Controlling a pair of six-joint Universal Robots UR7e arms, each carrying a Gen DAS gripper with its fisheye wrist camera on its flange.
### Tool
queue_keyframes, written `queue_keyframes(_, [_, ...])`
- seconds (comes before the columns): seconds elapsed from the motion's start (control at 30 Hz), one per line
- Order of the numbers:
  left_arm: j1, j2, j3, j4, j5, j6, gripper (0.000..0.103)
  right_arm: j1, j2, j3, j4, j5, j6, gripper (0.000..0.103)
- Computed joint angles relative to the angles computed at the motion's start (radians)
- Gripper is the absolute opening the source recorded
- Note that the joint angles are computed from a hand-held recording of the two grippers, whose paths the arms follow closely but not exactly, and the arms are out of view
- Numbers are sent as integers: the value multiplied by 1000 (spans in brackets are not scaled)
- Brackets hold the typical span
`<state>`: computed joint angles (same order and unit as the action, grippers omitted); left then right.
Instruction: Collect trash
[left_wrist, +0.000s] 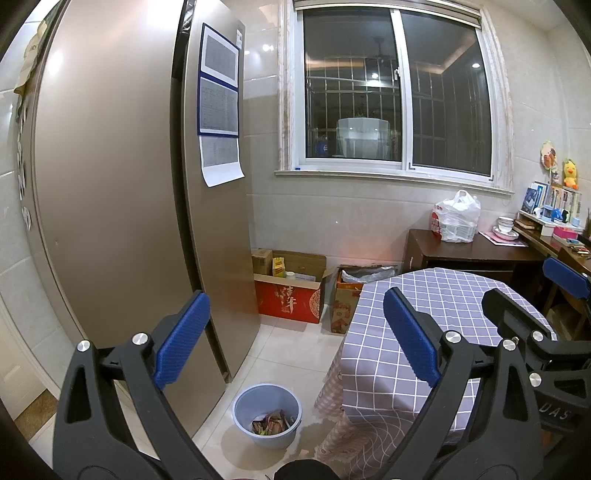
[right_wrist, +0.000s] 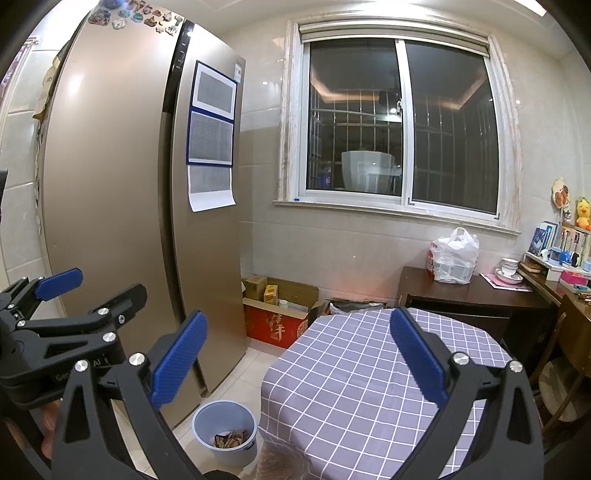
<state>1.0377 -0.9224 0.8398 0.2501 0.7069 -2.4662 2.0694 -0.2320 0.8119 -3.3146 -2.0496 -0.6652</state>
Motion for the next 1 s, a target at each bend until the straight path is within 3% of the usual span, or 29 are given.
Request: queue_keyframes(1.0, [3,16,-40,30,0,-6,93,-13,-21,36,6,13,6,97])
